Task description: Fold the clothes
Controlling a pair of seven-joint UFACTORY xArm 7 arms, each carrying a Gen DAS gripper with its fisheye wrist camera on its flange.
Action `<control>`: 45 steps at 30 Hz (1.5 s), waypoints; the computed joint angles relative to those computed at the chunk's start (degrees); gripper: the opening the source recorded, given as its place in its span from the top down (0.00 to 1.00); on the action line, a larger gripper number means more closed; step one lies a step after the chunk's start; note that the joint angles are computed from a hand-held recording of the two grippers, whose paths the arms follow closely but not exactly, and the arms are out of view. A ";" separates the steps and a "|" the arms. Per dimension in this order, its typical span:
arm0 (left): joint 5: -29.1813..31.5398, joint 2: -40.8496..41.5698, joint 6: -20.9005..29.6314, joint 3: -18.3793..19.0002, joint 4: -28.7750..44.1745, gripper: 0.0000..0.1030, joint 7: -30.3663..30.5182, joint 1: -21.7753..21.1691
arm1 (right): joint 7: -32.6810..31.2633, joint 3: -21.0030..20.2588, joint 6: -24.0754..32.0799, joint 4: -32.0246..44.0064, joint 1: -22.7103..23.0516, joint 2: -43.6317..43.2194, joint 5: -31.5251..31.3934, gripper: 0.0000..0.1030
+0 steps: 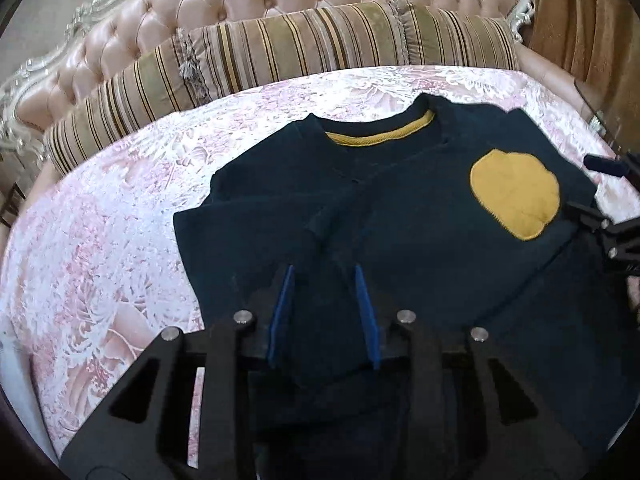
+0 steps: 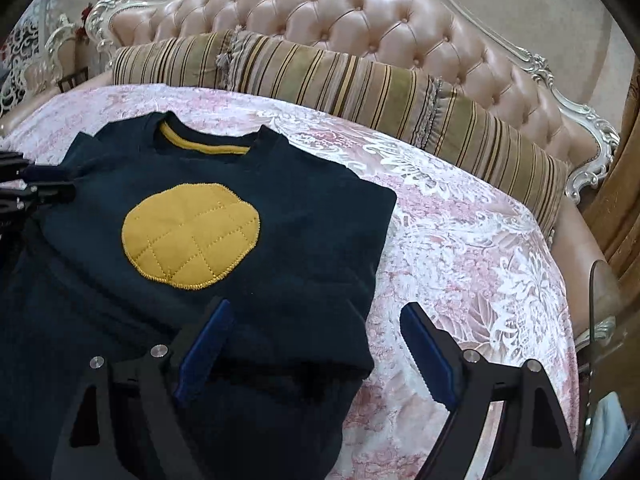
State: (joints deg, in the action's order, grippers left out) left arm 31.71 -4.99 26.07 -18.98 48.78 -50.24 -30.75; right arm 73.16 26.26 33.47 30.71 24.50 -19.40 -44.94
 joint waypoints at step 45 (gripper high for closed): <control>12.45 -0.12 4.96 -6.62 0.10 0.74 -13.70 10.94 | 4.41 -0.50 -2.29 0.43 0.99 0.80 -2.13 0.13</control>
